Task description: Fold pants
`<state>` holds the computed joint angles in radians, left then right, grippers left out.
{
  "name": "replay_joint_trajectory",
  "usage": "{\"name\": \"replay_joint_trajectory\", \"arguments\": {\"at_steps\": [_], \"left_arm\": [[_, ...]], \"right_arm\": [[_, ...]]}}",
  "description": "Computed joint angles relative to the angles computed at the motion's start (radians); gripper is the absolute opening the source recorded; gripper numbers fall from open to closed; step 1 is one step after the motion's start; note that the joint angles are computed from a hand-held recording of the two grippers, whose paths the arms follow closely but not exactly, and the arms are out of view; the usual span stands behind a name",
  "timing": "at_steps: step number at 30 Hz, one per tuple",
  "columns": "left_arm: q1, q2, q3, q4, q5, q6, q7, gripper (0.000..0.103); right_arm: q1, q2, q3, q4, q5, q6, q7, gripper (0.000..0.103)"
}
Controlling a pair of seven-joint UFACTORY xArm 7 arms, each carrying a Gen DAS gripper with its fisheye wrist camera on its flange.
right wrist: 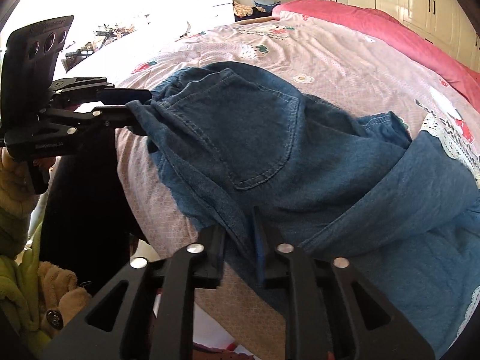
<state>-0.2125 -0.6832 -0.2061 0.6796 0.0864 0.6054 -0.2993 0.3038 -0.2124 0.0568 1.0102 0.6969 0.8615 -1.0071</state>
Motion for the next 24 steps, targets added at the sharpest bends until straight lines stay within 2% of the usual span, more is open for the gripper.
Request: {"name": "replay_joint_trajectory", "arguments": {"at_steps": [1,2,3,6,10,14,15,16,17,18,19,24], "left_arm": [[0.002,-0.007,-0.002,0.001,0.001,0.009,-0.005,0.052],[0.022,-0.024,-0.017,0.001,0.017,0.026,-0.026,0.061],[0.029,-0.037,-0.020,-0.003,0.023,0.031,-0.036,0.063],[0.020,-0.072,0.014,-0.018,-0.008,0.038,-0.046,0.064],[0.045,-0.069,0.039,-0.009,-0.035,0.040,-0.079,0.064],[-0.003,-0.023,0.132,-0.008,-0.161,0.010,-0.068,0.064],[0.002,0.005,0.134,0.004,-0.173,0.029,-0.073,0.063],[0.006,0.027,0.132,0.013,-0.178,0.045,-0.072,0.059],[0.002,0.039,0.139,0.014,-0.190,0.046,-0.062,0.053],[-0.016,0.053,0.156,0.009,-0.223,0.036,-0.046,0.040],[-0.027,0.061,0.166,0.005,-0.251,0.026,-0.039,0.037],[0.018,0.088,0.115,0.043,-0.205,0.020,-0.057,0.025]], "right_arm": [[0.001,-0.002,-0.001,0.000,0.004,0.007,-0.003,0.031],[0.002,-0.006,-0.001,-0.004,0.006,0.012,-0.005,0.033],[0.003,-0.010,-0.002,-0.009,0.010,0.013,-0.010,0.035],[0.004,-0.014,-0.006,-0.014,0.022,0.015,-0.014,0.037],[-0.003,-0.012,-0.014,0.003,0.035,0.056,-0.006,0.043],[-0.013,-0.037,-0.031,0.008,0.061,0.091,-0.004,0.044],[-0.015,-0.041,-0.039,0.010,0.084,0.098,-0.007,0.044],[-0.016,-0.051,-0.048,0.011,0.114,0.103,-0.012,0.044],[-0.018,-0.062,-0.059,0.013,0.152,0.103,-0.023,0.044],[-0.018,-0.066,-0.061,0.017,0.172,0.095,-0.029,0.045],[-0.019,-0.068,-0.061,0.019,0.188,0.084,-0.035,0.046],[-0.019,-0.016,-0.022,0.040,0.127,0.038,0.009,0.047]]}}
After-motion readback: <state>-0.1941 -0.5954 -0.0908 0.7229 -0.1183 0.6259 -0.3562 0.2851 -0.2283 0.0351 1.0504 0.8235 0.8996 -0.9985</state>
